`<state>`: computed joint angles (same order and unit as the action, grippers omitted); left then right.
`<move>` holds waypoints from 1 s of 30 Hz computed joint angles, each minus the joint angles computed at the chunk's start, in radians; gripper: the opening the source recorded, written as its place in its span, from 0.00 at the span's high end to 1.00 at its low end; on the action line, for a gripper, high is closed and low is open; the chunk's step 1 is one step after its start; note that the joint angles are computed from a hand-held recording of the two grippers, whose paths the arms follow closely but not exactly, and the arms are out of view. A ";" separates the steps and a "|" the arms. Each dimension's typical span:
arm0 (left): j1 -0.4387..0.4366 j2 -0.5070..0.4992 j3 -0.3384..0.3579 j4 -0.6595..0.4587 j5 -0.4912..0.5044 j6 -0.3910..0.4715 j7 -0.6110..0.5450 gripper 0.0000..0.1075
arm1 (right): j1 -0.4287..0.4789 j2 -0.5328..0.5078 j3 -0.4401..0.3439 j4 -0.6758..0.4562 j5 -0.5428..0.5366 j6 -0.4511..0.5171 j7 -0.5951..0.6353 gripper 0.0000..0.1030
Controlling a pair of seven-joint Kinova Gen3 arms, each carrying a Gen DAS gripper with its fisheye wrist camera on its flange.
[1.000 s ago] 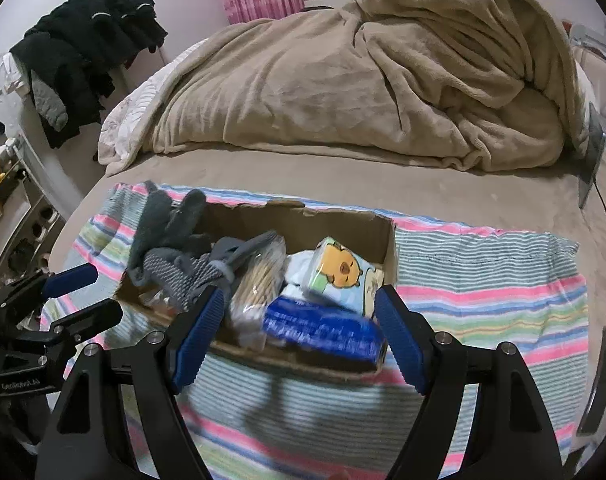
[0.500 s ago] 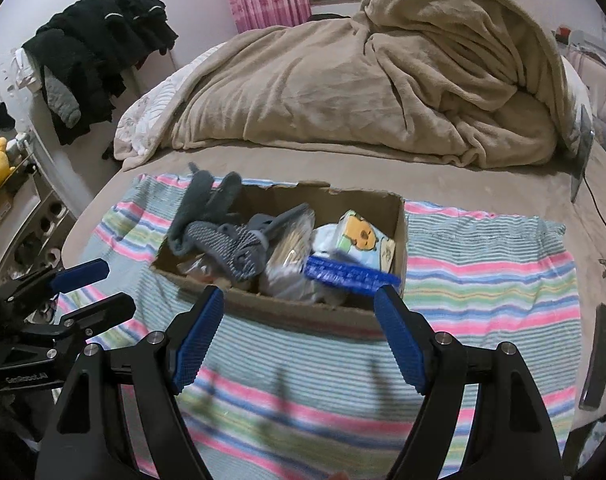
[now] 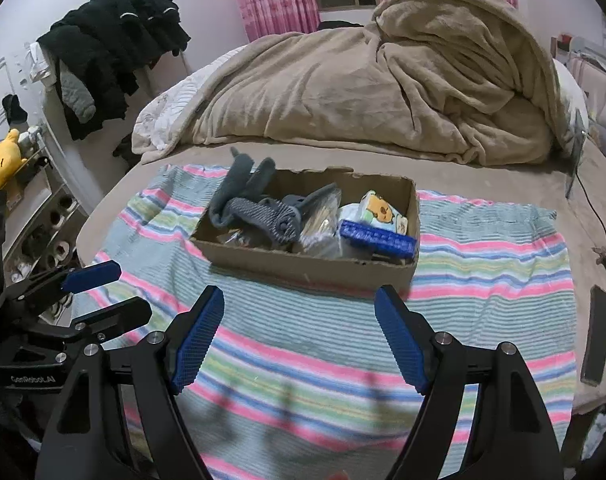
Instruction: Organize objects
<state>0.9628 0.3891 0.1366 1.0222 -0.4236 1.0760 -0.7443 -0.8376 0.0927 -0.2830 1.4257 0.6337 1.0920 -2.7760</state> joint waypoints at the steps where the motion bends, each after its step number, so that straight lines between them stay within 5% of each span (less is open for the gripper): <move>1: 0.005 -0.004 -0.002 0.004 -0.003 0.003 0.006 0.25 | -0.008 -0.002 -0.004 0.000 0.007 0.006 -0.009 0.22; 14: 0.043 -0.082 0.025 0.099 -0.112 0.002 0.094 0.19 | -0.089 -0.003 -0.041 -0.019 0.078 0.090 -0.083 0.22; 30: 0.047 -0.081 0.043 0.085 -0.155 0.021 0.107 0.16 | -0.094 -0.012 -0.044 -0.014 0.085 0.106 -0.097 0.22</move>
